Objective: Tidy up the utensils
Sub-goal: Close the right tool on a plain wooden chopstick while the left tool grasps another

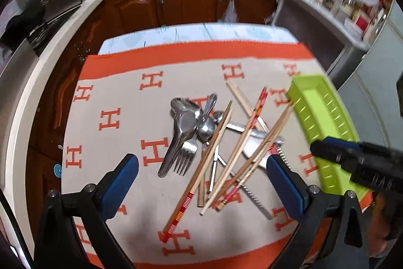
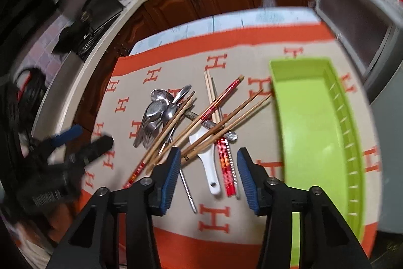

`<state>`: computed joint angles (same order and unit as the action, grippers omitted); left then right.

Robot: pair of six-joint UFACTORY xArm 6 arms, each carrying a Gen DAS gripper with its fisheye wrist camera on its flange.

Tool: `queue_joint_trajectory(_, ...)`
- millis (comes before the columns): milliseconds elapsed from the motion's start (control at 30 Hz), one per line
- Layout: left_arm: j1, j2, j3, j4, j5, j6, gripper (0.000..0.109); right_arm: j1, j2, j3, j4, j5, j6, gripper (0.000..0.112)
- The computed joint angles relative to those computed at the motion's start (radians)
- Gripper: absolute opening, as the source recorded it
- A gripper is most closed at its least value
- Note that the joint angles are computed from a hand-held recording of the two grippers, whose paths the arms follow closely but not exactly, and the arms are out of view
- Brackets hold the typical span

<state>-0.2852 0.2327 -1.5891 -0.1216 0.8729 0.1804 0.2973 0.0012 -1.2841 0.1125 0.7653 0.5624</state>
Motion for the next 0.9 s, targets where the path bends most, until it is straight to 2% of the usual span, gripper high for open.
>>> queue_joint_trajectory(33, -0.001, 0.029, -0.024, -0.007, 0.016, 0.007, 0.099, -0.014, 0.036, -0.022, 0.053, 0.001, -0.022, 0.036)
queue_joint_trajectory(100, 0.001, 0.077, -0.066, -0.035, 0.056, 0.024, 0.088, -0.032, 0.089, -0.053, 0.106, -0.003, -0.048, 0.032)
queue_joint_trajectory(167, 0.0, 0.11, -0.094, -0.056, 0.084, 0.037, 0.069, -0.043, 0.147, -0.091, 0.146, 0.002, -0.059, 0.029)
queue_joint_trajectory(267, -0.002, 0.148, -0.122, -0.073, 0.112, 0.06, 0.053, -0.057, 0.225, -0.133, 0.224, -0.003, -0.078, 0.025)
queue_joint_trajectory(300, -0.005, 0.155, -0.127, -0.073, 0.119, 0.067, 0.051, -0.06, 0.243, -0.141, 0.239, -0.006, -0.077, 0.024)
queue_joint_trajectory(433, -0.012, 0.152, -0.107, -0.082, 0.116, 0.091, 0.047, -0.069, 0.315, -0.166, 0.303, -0.024, -0.072, 0.018)
queue_joint_trajectory(633, -0.012, 0.162, -0.127, -0.093, 0.139, 0.105, 0.046, -0.069, 0.368, -0.192, 0.363, -0.036, -0.075, 0.016)
queue_joint_trajectory(900, -0.014, 0.174, -0.147, -0.103, 0.156, 0.109, 0.046, -0.057, 0.445, -0.284, 0.305, -0.033, 0.006, 0.016)
